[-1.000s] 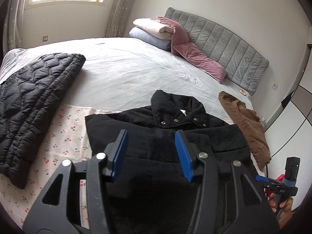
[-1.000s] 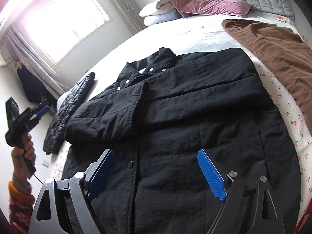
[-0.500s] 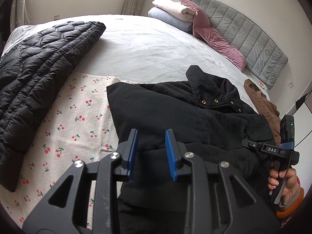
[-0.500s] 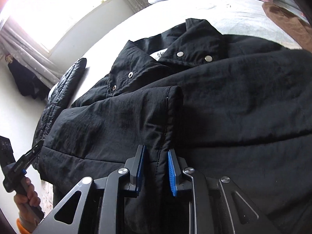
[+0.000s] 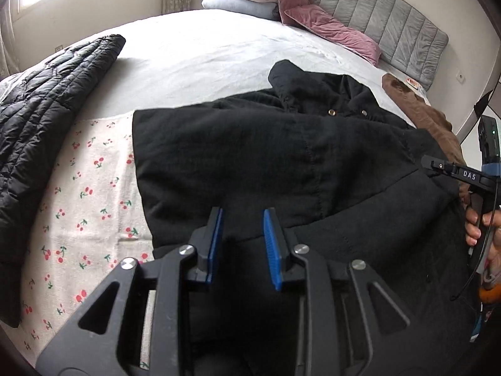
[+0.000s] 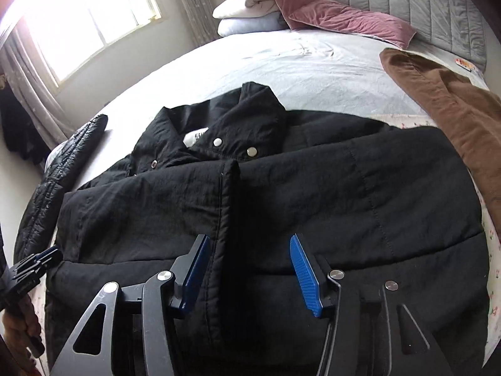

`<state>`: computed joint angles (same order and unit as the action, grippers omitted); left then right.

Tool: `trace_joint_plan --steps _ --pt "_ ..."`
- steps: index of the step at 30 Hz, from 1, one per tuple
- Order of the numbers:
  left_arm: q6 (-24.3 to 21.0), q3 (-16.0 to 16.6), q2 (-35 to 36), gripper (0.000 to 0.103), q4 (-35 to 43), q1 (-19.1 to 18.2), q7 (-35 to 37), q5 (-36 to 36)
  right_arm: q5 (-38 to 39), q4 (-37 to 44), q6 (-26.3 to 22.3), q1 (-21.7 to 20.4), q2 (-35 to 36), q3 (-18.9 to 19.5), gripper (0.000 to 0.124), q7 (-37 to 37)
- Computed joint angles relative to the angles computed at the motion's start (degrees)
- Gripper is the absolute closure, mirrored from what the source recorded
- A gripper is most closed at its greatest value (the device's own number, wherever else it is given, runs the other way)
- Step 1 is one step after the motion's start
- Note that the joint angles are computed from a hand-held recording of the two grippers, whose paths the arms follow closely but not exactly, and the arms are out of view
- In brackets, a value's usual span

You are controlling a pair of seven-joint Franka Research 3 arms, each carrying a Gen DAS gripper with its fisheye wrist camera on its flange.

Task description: Fold large clothes

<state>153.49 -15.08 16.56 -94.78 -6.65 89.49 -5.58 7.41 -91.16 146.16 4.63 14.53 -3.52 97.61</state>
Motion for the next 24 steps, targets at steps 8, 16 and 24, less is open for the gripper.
trace_joint_plan --steps 8,16,24 --pt "-4.14 4.07 12.06 0.070 17.01 -4.15 -11.43 9.33 0.07 10.66 2.72 2.15 8.54 2.07 0.070 -6.07" --pt "-4.22 7.15 11.58 0.069 14.47 -5.57 -19.37 16.98 6.64 9.70 1.68 -0.52 10.04 2.87 0.070 -8.16" --pt "4.00 -0.95 -0.52 0.035 -3.50 -1.66 -5.78 10.61 7.12 -6.22 5.00 0.87 -2.63 3.28 0.066 -16.15"
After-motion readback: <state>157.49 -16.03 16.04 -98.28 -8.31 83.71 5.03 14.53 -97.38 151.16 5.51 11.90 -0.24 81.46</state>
